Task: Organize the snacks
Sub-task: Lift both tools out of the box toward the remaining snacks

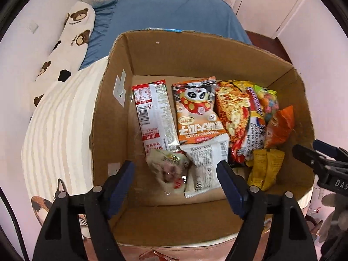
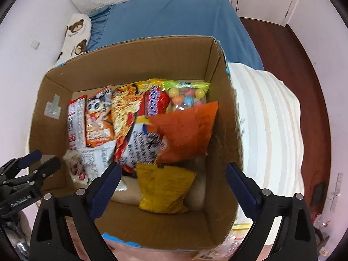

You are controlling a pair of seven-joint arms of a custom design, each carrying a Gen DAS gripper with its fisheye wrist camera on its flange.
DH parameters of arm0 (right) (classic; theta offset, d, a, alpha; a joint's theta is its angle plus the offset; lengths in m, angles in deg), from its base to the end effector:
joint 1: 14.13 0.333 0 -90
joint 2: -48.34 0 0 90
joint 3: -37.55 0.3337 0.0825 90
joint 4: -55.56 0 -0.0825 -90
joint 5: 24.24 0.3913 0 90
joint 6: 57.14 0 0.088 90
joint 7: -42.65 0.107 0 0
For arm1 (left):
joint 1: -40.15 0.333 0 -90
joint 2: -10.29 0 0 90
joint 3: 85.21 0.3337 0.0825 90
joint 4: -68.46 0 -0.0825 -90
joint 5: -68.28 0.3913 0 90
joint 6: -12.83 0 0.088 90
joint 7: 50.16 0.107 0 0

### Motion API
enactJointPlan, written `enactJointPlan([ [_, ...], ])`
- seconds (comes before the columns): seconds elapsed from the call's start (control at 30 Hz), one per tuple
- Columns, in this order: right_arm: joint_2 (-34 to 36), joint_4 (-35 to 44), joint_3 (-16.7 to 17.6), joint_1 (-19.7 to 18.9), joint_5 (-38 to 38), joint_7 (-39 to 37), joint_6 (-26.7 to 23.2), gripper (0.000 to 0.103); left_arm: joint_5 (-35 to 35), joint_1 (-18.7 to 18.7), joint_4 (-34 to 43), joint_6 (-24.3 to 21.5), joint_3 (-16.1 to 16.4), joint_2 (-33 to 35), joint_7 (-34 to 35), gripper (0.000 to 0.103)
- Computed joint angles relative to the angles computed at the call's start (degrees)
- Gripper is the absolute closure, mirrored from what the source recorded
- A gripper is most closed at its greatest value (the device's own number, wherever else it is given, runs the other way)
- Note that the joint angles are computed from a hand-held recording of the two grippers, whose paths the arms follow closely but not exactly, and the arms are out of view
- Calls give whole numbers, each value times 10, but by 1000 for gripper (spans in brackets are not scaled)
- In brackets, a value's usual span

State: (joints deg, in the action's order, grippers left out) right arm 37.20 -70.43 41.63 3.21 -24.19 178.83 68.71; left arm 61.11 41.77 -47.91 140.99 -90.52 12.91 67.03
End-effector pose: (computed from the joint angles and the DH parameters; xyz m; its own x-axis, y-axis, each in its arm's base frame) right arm 0.4771 0.1889 0.4983 -0.4075 -0.9042 -0.1284 -0.8949 0.4233 -0.1411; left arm 0.5825 -0.0407 0.4538 -0.4544 -0.8903 0.0300 -0.8771 0.4413 -0.1897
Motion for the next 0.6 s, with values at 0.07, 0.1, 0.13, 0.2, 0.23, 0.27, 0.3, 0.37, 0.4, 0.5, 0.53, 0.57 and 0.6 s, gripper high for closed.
enactJointPlan([
  [0.07,-13,-6,10,3,-18,19,-4,4,-13,2,-19,11,1,-19,9,26],
  [0.1,-20,-8,14,4,-27,28,-6,4,-21,3,-31,19,1,-32,16,26],
  [0.13,-28,-11,18,6,-36,38,-8,4,-27,3,-42,28,2,-45,22,26],
  [0.2,-45,-17,26,11,-53,57,-9,4,-39,3,-60,40,3,-65,33,26],
  [0.23,-54,-19,30,14,-60,66,-11,4,-45,3,-69,46,4,-76,39,26],
  [0.27,-63,-22,34,16,-68,78,-11,4,-51,3,-78,51,5,-88,46,26],
  [0.3,-73,-25,38,19,-74,87,-12,4,-59,3,-88,57,6,-102,53,26],
  [0.37,-89,-29,46,26,-85,104,-19,4,-77,2,-106,61,11,-127,70,26],
  [0.4,-96,-31,49,29,-89,111,-21,4,-86,2,-111,59,13,-138,77,26],
  [0.5,-116,-35,59,39,-102,134,-31,4,-106,-1,-134,63,19,-173,101,26],
  [0.53,-125,-36,64,41,-110,144,-36,4,-110,-1,-139,63,20,-182,106,26],
  [0.57,-131,-36,67,44,-114,151,-39,4,-117,-2,-146,62,23,-193,114,26],
  [0.6,-138,-38,69,47,-116,157,-41,4,-123,-3,-150,57,26,-203,120,26],
])
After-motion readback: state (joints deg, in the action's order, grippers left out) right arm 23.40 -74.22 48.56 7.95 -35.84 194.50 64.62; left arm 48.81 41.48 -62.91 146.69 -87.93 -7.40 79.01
